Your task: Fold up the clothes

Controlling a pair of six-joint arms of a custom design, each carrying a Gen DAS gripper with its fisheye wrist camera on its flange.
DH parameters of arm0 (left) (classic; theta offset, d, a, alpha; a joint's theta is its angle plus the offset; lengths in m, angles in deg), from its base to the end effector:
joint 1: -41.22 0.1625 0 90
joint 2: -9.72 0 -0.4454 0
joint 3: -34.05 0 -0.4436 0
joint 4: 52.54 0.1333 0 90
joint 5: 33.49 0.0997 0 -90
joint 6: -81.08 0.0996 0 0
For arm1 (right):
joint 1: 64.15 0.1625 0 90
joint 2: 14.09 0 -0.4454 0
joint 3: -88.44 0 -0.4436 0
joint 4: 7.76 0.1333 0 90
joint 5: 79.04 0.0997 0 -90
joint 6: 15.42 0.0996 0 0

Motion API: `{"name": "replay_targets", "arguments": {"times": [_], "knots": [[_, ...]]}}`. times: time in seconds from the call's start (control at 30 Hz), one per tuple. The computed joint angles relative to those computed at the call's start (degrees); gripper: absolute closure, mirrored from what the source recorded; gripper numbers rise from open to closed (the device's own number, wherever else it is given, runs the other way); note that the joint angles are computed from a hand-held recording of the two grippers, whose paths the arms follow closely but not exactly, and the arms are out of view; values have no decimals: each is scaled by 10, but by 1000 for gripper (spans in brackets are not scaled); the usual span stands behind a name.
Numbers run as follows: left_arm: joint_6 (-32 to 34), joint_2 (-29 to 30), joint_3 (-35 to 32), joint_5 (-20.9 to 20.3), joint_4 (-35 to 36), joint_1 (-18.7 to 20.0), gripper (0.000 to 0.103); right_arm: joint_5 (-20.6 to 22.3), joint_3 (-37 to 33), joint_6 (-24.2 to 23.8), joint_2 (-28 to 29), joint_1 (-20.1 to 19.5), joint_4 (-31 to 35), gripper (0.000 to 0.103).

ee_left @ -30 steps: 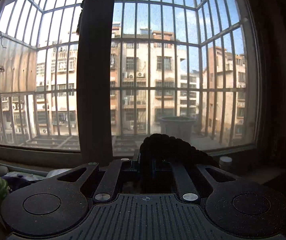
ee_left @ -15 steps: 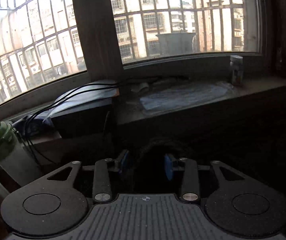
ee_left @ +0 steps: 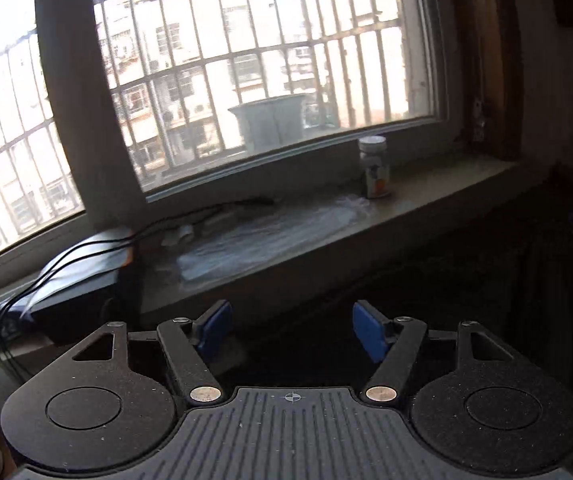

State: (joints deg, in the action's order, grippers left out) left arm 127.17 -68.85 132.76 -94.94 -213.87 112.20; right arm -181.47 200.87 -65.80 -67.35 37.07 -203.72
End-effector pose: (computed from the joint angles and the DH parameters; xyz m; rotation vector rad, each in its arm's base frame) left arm -0.0361 -0.6597 0.4692 1.0030 2.0929 -0.9357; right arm 0.2329 -0.5991 0.1446 1.1863 -2.2215 0.9336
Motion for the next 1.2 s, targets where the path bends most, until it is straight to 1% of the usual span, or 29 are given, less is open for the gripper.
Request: {"name": "replay_targets", "arguments": {"times": [0.13, 0.2, 0.3, 0.4, 0.43, 0.53, 0.63, 0.7, 0.73, 0.77, 0.83, 0.9, 0.93, 0.97, 1.03, 1.13, 1.17, 1.2], "knots": [[-19, 66, -11, -40, 12, -11, 32, -27, 13, -8, -38, -50, -45, 60], [-28, 102, -20, -52, 15, -16, 32, -37, 27, -8, -63, -77, -65, 60], [-37, 154, -32, -69, 14, -22, 32, -49, 50, 3, -106, -118, -73, 60], [-42, 190, -33, -88, 3, -30, 32, -45, 76, 5, -149, -160, -59, 58], [-45, 198, -31, -94, 0, -34, 32, -42, 83, 3, -159, -172, -58, 55], [-47, 212, -14, -116, -26, -49, 33, -38, 98, -3, -174, -199, -67, 54], [-50, 219, 6, -147, -46, -65, 37, -41, 95, -8, -170, -214, -75, 53], [-55, 229, 11, -168, -47, -73, 44, -45, 83, -17, -159, -218, -81, 52], [-55, 240, 10, -172, -49, -78, 44, -46, 77, -24, -154, -220, -84, 51], [-54, 251, 8, -173, -52, -82, 44, -47, 69, -30, -149, -222, -87, 48], [-53, 278, -2, -169, -59, -91, 43, -49, 55, -36, -142, -222, -79, 46], [-52, 306, -14, -165, -63, -99, 39, -50, 37, -36, -132, -221, -70, 46], [-52, 319, -21, -164, -60, -102, 37, -51, 25, -38, -127, -220, -62, 44], [-52, 331, -27, -163, -59, -105, 33, -52, 15, -40, -123, -219, -48, 39], [-53, 351, -37, -165, -59, -109, 33, -54, -7, -37, -118, -219, -11, 35], [-51, 371, -49, -164, -60, -114, 28, -57, -34, -24, -112, -218, 51, 36], [-48, 374, -50, -160, -62, -114, 27, -59, -41, -19, -111, -217, 67, 41], [-43, 376, -50, -156, -65, -115, 28, -54, -47, -4, -113, -219, 91, 49]]}}
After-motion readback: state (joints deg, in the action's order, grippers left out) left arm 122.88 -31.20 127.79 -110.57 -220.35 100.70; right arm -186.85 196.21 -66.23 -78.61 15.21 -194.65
